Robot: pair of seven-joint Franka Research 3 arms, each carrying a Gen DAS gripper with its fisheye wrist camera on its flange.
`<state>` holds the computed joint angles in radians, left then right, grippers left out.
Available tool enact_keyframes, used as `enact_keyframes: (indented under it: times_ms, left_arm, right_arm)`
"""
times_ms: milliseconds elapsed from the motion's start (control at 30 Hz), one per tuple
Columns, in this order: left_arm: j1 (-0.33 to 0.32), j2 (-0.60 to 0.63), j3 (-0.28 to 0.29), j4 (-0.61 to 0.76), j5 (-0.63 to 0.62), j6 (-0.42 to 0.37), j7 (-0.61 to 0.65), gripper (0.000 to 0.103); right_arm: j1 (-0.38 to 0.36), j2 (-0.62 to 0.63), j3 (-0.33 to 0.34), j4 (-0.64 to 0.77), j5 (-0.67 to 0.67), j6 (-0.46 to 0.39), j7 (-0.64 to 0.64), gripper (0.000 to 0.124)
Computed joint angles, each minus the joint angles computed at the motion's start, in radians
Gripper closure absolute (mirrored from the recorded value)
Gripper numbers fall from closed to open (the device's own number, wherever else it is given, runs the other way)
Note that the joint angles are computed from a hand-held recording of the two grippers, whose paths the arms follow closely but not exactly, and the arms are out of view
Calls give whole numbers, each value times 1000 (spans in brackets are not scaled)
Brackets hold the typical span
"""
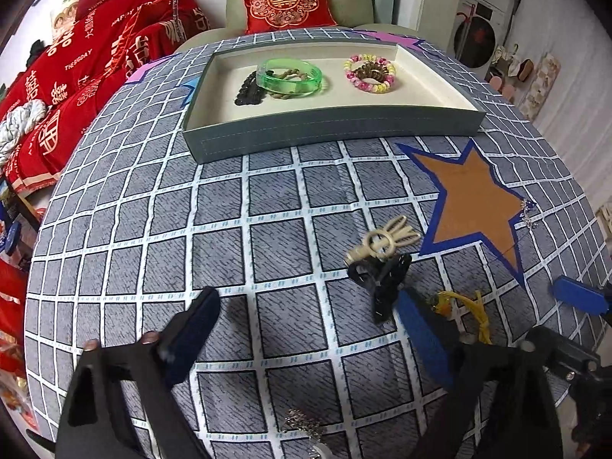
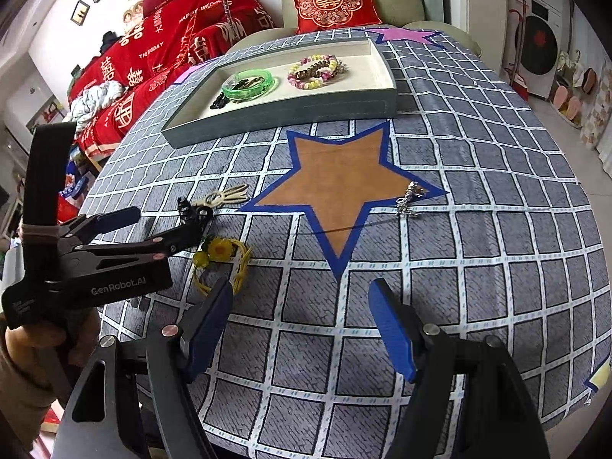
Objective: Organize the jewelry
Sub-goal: 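Withdraw both tools and reach toward the black claw clip and yellow cord bracelet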
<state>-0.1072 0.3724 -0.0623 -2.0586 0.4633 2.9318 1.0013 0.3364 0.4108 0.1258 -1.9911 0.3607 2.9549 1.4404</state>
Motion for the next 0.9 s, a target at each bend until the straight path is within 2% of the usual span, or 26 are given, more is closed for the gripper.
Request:
enact_keyframes:
  times_ms: [67, 133, 200, 333, 400, 467, 567, 633, 700, 767, 833, 867, 900]
  left_arm:
    - [2, 5, -5, 6, 1, -9, 11, 19]
    - [9, 5, -12, 1, -8, 1, 20, 20]
    - [22, 3, -26, -6, -25, 15, 39, 28]
    - [15, 1, -17, -10, -27, 26, 43, 35]
    - [16, -1, -18, -12, -29, 33, 49, 44]
    - [23, -1, -26, -12, -38, 33, 64, 47]
    - [18, -4, -19, -18, -35, 44, 66, 58]
    - [28, -4, -27, -19, -48, 48, 78, 60]
    - [17, -5, -13, -23, -36, 57, 72, 73]
    - [35, -7, -30, -28, -55, 64, 91, 73]
    - [39, -9, -31, -35, -62, 74, 99, 78]
    - [35, -10, -26, -36, -60, 76, 98, 84]
    - [44, -10, -35, -37, -69, 77, 108, 85]
  right_arm:
    - [2, 4, -1, 4, -2, -3, 0, 48]
    - [9, 5, -7, 5, -9, -1, 5, 48]
    - [11, 7, -8, 7, -12, -2, 6, 48]
    - [17, 15, -10, 17, -20, -5, 10, 48]
    - [21, 22, -9, 25, -25, -3, 11, 48]
    - [30, 31, -14, 36, -36, -5, 13, 48]
    - [51, 49, -28, 58, -65, -14, 20, 48]
    - [76, 60, -49, 70, -96, -19, 35, 48]
    - [108, 72, -77, 82, -137, -21, 56, 48]
    - [151, 84, -119, 90, -191, -20, 90, 52]
    - [227, 90, -198, 87, -287, -3, 152, 67]
    - [223, 89, -190, 83, -297, 11, 142, 72]
    - [205, 89, -170, 83, -296, 12, 131, 80]
